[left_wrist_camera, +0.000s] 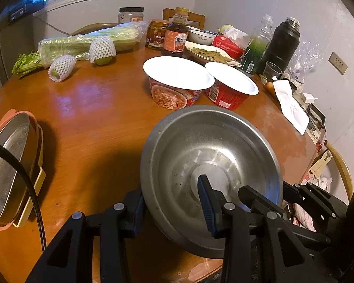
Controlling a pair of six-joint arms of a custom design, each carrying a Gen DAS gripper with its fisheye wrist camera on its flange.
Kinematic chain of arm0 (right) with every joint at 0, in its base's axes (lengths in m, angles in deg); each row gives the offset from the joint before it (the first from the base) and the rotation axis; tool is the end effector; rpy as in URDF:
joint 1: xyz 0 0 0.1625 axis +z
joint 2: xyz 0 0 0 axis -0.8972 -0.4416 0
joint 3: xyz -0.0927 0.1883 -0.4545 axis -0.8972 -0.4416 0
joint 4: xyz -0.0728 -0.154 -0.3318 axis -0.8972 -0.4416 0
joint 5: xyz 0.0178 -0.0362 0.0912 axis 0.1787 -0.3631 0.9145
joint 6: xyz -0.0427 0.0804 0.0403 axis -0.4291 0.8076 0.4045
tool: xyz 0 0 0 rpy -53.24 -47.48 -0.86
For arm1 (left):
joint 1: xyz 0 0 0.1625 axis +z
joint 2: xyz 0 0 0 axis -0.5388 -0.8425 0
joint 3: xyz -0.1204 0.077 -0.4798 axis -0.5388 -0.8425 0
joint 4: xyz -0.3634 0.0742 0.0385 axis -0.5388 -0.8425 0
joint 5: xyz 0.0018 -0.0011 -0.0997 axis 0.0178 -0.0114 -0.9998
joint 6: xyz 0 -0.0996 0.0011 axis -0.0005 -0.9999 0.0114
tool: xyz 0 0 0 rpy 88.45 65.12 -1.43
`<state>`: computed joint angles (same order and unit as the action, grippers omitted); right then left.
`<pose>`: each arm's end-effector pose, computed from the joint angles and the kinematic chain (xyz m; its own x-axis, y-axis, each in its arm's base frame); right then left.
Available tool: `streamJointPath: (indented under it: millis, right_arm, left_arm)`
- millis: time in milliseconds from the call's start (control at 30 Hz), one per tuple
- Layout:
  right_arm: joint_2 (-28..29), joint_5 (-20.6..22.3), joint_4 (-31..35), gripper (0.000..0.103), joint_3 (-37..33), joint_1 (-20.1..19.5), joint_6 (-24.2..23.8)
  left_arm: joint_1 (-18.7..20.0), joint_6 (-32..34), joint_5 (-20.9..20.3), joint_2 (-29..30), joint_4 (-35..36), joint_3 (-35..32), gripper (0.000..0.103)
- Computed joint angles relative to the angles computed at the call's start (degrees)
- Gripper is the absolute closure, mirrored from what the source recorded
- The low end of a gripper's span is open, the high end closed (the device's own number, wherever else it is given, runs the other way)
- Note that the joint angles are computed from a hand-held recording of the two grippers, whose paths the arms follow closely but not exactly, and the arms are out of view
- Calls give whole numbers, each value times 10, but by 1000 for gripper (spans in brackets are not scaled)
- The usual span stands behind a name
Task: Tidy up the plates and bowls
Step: 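Lift the steel bowl with the left tool and carry it toward the pan stack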
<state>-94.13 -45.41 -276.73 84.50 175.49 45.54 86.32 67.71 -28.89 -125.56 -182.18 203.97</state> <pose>0.2491 -0.4517 0.0693 -0.7924 0.0553 0.6075 -0.3881 0.7227 -0.5720 -0.1684 -0.5349 0.1627 -0.7537 0.4574 -0.4719 0.5983 0.7747 -0.2046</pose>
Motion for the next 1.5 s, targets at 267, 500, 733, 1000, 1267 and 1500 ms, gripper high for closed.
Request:
streamJointPath:
  millis: [267, 500, 733, 1000, 1267, 1500]
  right_arm:
    - [-5, -3, -15, 62, 11, -8, 14]
    - [-2, -2, -31, 61, 10, -11, 16]
    - [-1, -12, -34, 61, 8, -10, 24]
    - [1, -26, -36, 61, 5, -5, 27]
    - [1, -35, -38, 61, 3, -3, 31]
    - [-2, -37, -37, 61, 2, -3, 31]
  left_arm:
    - [-5, 15, 1, 17, -6, -5, 62]
    - [-6, 25, 6, 22, -10, -7, 62]
    - [-8, 30, 13, 23, -17, -6, 62]
    - [-12, 38, 20, 21, -29, -1, 62]
    - [-13, 45, 17, 16, -33, -2, 62]
    - [-15, 57, 14, 17, -28, -14, 62]
